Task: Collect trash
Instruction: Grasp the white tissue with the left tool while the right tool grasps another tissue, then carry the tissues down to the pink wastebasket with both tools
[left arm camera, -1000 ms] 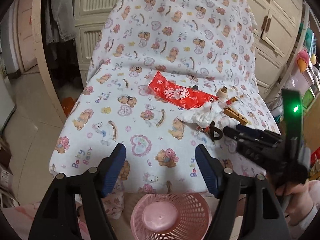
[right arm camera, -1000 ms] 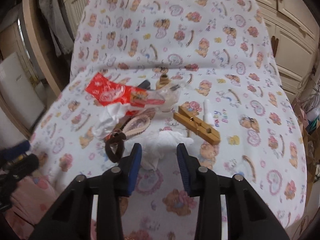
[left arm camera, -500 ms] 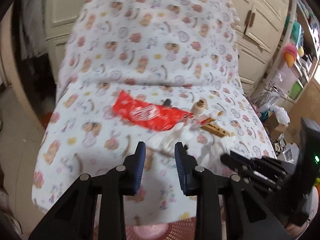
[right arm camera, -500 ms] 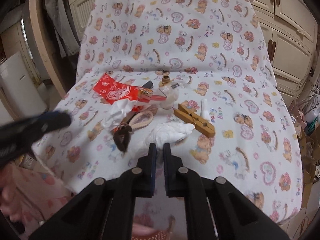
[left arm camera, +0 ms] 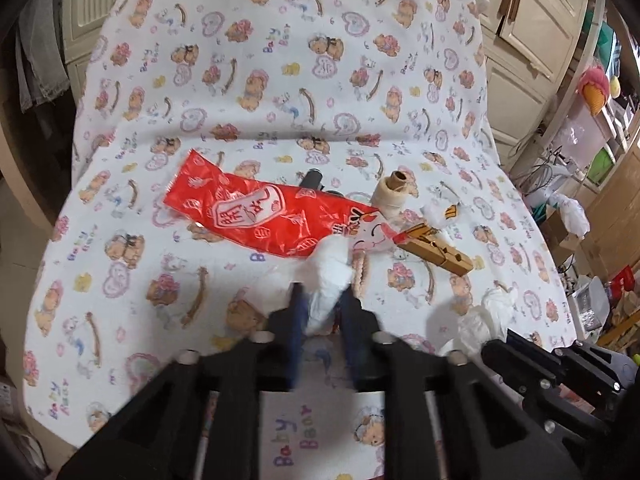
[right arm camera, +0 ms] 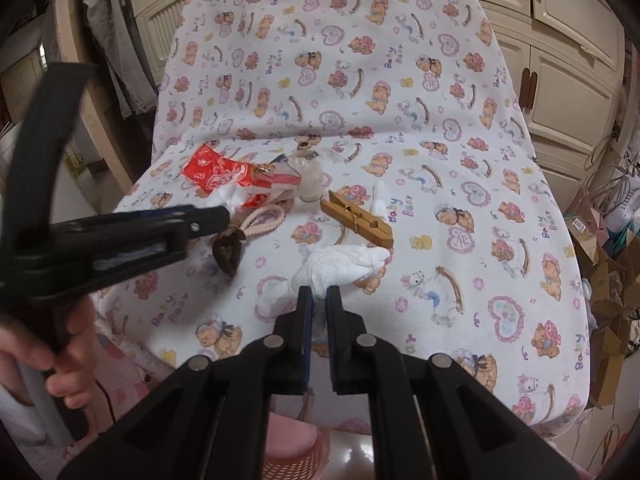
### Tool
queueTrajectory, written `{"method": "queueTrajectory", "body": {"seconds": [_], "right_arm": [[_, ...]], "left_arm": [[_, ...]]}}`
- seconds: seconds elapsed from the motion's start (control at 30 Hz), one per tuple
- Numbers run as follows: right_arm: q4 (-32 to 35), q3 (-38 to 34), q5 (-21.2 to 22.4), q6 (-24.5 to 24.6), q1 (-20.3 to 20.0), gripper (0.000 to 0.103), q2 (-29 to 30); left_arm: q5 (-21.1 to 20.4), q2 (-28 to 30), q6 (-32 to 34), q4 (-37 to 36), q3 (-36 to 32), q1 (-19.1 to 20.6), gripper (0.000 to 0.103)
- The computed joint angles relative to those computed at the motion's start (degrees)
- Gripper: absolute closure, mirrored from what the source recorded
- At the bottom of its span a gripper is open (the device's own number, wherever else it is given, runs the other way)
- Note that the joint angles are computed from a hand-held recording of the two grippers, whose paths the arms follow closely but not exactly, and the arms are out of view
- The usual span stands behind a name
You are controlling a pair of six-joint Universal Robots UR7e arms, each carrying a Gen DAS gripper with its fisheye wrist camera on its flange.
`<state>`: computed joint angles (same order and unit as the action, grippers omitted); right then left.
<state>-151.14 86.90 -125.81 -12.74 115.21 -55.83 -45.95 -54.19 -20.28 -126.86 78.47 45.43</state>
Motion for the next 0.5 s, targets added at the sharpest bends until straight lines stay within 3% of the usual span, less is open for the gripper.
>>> {"method": "queueTrajectory", "body": {"seconds": [0.5], "right_arm": [[-1.2, 0.1, 1.4, -0.3, 0.9, 0.097, -0.4]], "left_arm": [[2.6, -7.5, 5.3, -8.1, 7.1, -3.5, 0.094]]}}
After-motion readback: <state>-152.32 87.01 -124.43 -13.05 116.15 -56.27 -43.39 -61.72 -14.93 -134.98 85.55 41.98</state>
